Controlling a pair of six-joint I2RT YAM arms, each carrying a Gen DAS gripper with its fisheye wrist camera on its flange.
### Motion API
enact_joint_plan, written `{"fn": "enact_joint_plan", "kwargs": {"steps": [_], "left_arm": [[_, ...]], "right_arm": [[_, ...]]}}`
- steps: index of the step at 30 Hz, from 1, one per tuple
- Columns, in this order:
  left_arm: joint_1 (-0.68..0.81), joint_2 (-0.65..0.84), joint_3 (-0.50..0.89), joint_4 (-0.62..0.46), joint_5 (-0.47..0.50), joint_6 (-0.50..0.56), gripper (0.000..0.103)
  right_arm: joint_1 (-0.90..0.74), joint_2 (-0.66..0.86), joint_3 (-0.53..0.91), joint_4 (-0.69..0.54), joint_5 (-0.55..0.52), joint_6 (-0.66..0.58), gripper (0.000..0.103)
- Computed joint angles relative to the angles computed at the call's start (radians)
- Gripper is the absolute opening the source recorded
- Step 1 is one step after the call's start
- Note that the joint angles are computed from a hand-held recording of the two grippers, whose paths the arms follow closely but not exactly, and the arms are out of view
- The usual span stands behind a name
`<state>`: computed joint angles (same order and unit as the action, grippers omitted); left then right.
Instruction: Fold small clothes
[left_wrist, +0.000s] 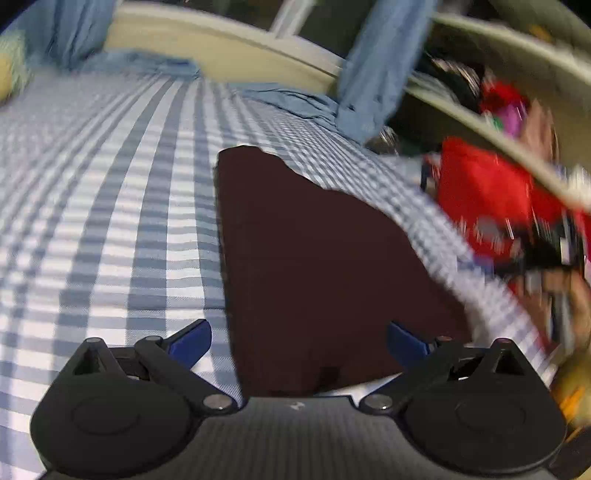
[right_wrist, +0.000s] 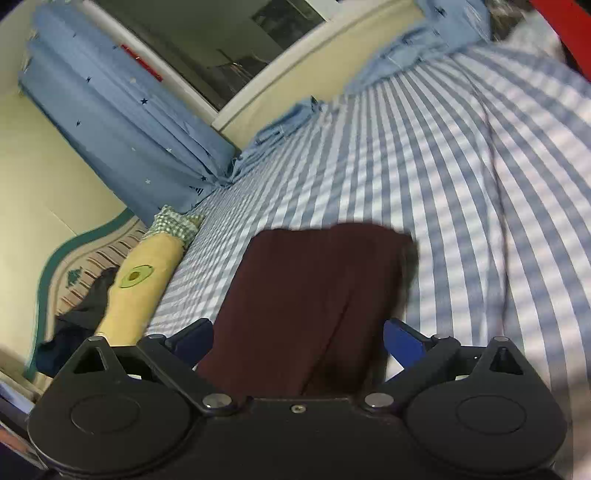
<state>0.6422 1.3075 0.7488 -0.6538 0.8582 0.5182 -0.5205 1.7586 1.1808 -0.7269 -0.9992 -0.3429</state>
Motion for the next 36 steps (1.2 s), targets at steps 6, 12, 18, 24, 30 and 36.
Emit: {"fn": "enact_joint_plan", "kwargs": {"steps": [6,12,18,24,30,36], "left_arm": [[-0.088,0.14,0.068,0.045,-0.025,-0.122,0.102],[-0.096,0.251,0.035,0.137,0.01,-0.224,0.102],[-0.123,0.4,0.081,0.215,0.107,-0.326,0.102],[-0.187,0.497,0.155,0.277,0.119,-0.44,0.102],[-0.207,0.505,0.149,0.329,0.132,-0.462,0.102],[-0.235,0.476,0.115,0.403,0.065,-0.456,0.076]], "right_arm": [[-0.049,-0.049,-0.051,-0.09,0.034,-0.059,0.102],[-0.034,0.004,-0.096,-0.041,0.055,-0.012,0.102],[-0.016,0.129,-0.081,-0.015,0.018,0.022,0.102],[0.035,0.207,-0.046,0.137,-0.054,0.201,0.103],[0.156,0.293,0.056,0.262,-0.055,0.329,0.102],[0.252,0.33,0.085,0.409,-0.009,0.43,0.098]]}}
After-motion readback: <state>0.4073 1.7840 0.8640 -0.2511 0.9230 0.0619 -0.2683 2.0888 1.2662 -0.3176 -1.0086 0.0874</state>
